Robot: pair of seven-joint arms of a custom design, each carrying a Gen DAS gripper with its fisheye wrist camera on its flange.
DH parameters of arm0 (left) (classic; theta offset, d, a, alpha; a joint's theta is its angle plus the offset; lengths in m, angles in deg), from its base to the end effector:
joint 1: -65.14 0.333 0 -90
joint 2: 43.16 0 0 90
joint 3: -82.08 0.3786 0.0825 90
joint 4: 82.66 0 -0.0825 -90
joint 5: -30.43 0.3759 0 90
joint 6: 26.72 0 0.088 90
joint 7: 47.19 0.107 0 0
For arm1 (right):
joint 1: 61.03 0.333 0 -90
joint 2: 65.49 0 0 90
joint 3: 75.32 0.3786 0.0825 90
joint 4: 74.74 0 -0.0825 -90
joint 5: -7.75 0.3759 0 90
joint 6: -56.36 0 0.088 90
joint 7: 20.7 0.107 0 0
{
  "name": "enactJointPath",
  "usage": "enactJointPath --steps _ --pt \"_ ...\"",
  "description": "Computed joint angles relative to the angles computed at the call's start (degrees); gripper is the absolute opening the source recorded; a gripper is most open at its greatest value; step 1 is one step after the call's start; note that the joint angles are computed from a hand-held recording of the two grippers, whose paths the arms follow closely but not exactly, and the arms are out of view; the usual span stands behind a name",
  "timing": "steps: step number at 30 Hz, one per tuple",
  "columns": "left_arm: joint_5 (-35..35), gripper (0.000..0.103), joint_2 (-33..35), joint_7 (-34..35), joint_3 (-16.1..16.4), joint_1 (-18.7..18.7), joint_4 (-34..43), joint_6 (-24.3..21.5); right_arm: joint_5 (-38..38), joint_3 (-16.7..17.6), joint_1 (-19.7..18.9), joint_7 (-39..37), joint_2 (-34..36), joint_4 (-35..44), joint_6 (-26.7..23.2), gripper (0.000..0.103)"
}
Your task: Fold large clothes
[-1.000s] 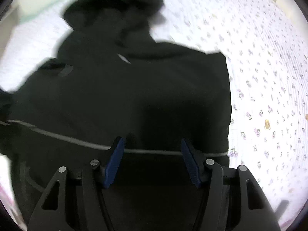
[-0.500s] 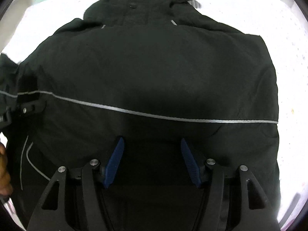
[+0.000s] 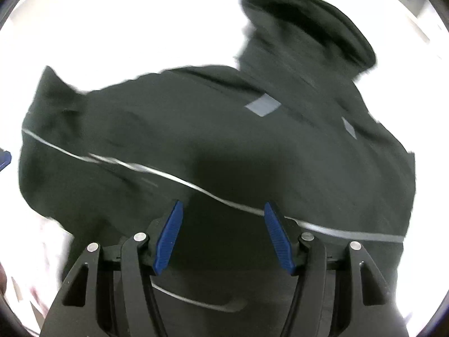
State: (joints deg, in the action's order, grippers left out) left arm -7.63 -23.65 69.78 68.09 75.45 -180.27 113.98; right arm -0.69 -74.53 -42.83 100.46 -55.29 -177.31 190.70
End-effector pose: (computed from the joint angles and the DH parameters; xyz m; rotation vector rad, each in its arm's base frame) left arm 0.6980 -0.0211 0.5074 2.0122 -2.1507 1.0923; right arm 0.6137 0.2081 0.5546 -1.8532 2.1114 -0.3443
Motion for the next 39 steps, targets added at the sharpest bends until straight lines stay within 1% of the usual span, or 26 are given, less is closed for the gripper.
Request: enactJointPath --steps 1,2,3,5,6,7,8,10,11,12,13,14,17,21,23,24,25,26,27,29,31,33,34,36,37,39 --pt "0.44 0.054 0.59 -2.03 1.16 0.31 0.55 0.81 -0.69 0.63 1.03 0.7 1.8 2.23 1.16 0.063" --pt "0.69 0.054 1.59 -4.8 2.5 0.98 1.27 2.39 -1.09 0.94 1.85 0.68 2.83 2.98 3.99 0.062" --pt "1.42 0.054 2.26 -6.67 3.12 1.39 1.55 3.81 -1.69 1.15 3.04 2.0 2.58 1.74 6.01 0.061" --pt "5.52 0.054 4.71 -13.29 5.59 1.59 3.06 6.18 -1.39 1.36 4.37 2.28 5.79 4.76 10.66 0.059" --pt "5.82 0.054 5.88 -14.31 5.35 2.52 4.02 6.07 -1.82 0.92 5.4 3.23 6.91 5.03 12.18 0.056" --pt "5.77 0.054 7.41 -15.08 4.92 3.72 5.41 5.64 -2.68 0.27 6.54 3.91 8.42 6.59 12.02 0.053" --pt "5.37 0.054 9.06 -15.66 4.19 5.02 6.91 5.15 -2.42 -0.11 6.63 3.09 9.93 7.84 11.66 0.052" --pt "3.49 0.055 12.18 -15.88 1.6 7.89 9.79 3.97 -2.61 -1.41 7.22 2.64 12.89 9.42 10.43 0.052" --pt "3.27 0.055 13.29 -16.79 0.72 8.1 10.5 4.47 -3.33 -2.1 8.09 2.75 14.54 10.94 8.4 0.052" --pt "2.54 0.056 14.4 -16.89 -0.31 9.3 11.55 4.09 -3.93 -2.47 8.63 1.97 15.76 11.72 6.51 0.052" --pt "1.87 0.059 15.62 -17.22 -1.2 10.1 12.72 3.9 -4.83 -2.97 9.2 1.69 16.28 11.79 6.43 0.053" --pt "1.43 0.063 16.81 -17.71 -1.84 10.64 13.81 3.8 -7.2 -3.92 10.36 1.64 16.44 11.09 7.41 0.054" --pt "0.48 0.069 20.36 -19.0 -3.66 11.54 16.65 3.82 -9.65 -4.81 11.79 1.79 16.55 11.49 6.41 0.054" --pt "-1.59 0.071 25.13 -18.43 -6.81 13.24 21.8 4.19 -9.01 -4.47 11.37 1.69 16.21 10.55 7.76 0.054" --pt "-0.77 0.071 27.25 -19.94 -6.77 12.62 25.33 3.35 -10.23 -4.8 11.89 1.37 16.29 10.63 7.42 0.054" --pt "-0.07 0.069 27.82 -20.67 -6.55 12.13 26.35 3.49 -10.12 -4.71 11.36 0.54 16.44 10.46 7.71 0.054" --pt "1.65 0.048 28.29 -22.25 -5.44 10.99 27.72 3.53 -9.6 -4.43 11.16 -0.13 16.42 11.03 6.79 0.054" --pt "3.83 0.019 28.19 -23.56 -4.81 10.39 28.27 3.38 -9.11 -4.22 11.06 -0.36 16.18 11.34 6.27 0.054" --pt "4.97 0.019 27.68 -23.49 -6.17 11.23 27.63 4.11 -8.73 -4.1 11.0 -0.33 16.09 11.65 6.23 0.054" --pt "4.26 0.017 23.68 -21.47 -5.52 11.37 22.72 8.32 -8.14 -4.11 10.77 0.53 14.92 10.95 7.99 0.055" --pt "3.88 0.017 17.54 -19.87 -5.55 12.65 14.41 15.55 -8.18 -4.3 10.96 1.97 14.04 10.34 9.87 0.055" --pt "3.86 0.017 13.22 -20.39 -4.95 13.72 8.61 19.58 -8.79 -4.64 11.45 3.1 14.22 10.86 9.81 0.055" --pt "3.86 0.017 11.06 -21.25 -4.37 14.28 5.63 21.04 -9.25 -4.75 11.77 3.24 15.08 12.03 8.65 0.055" --pt "3.63 0.017 9.38 -21.62 -4.63 15.55 2.89 20.61 -9.63 -4.57 12.16 2.01 17.46 14.81 4.06 0.055" --pt "5.56 0.017 8.71 -22.87 -3.03 14.47 1.72 20.14 -10.9 -4.92 12.69 1.75 18.46 15.05 3.65 0.055" --pt "11.05 0.017 8.09 -26.34 0.57 11.2 0.53 19.41 -13.01 -5.52 13.32 1.65 18.56 13.83 5.35 0.056"
